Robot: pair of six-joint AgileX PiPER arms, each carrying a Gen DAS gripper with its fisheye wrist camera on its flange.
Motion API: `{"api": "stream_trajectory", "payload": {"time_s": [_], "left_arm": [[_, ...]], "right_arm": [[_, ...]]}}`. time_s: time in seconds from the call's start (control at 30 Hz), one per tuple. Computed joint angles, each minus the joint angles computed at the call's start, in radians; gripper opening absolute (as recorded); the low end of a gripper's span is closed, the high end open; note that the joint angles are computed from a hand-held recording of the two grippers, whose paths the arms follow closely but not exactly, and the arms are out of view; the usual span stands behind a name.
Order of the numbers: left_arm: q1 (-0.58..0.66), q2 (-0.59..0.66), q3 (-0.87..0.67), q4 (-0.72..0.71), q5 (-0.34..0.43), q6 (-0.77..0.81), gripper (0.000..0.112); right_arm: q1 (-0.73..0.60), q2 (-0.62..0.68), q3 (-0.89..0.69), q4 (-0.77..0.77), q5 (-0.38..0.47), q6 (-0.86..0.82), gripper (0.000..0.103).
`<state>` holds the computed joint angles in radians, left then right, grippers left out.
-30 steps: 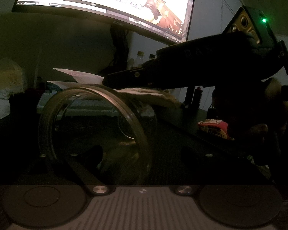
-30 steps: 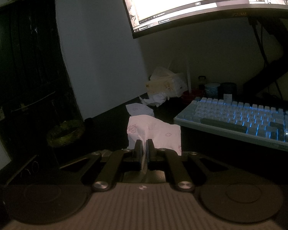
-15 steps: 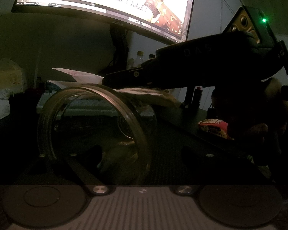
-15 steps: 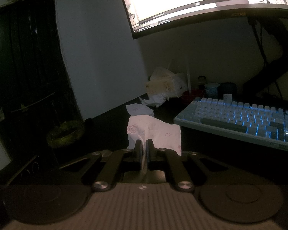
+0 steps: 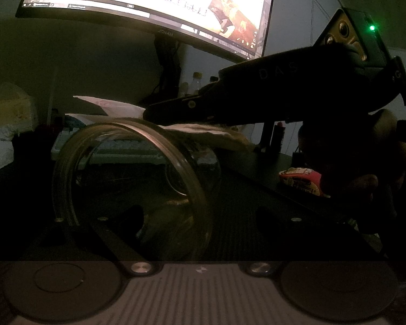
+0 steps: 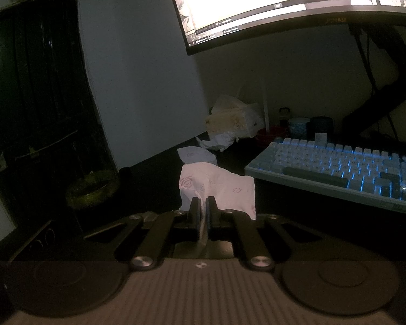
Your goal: Clean container
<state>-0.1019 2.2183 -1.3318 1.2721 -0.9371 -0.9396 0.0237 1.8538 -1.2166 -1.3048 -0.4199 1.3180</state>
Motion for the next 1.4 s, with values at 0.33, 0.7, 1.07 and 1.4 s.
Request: {"api": "stream_trajectory", "payload": {"time_s": [0.33,0.7,1.07,1.4], "left_arm": [[-0.016,-0.016,0.024,-0.03,0.014,0.012,0.089],[-0.016,-0.015,0.019,-0.027,0.016,0.006,0.089],[-0.018,-0.01,0.012,-0.027,0.021,0.004,0.089],[0.009,0.045,-0.11,0.126,-0.087,-0.157,0.013]], "right_arm": [[-0.001,0.001,0.002,0.009,-0.002,-0.009,0.006],[0.002,0.006,0.0,0.022,0.001,-0.02,0.006],[-0.007,0.009,-0.006,-0.008,-0.013,0.004,0.006],[-0.031,-0.013,-0.006,-0.122,0.029,0.081,0.006]]}}
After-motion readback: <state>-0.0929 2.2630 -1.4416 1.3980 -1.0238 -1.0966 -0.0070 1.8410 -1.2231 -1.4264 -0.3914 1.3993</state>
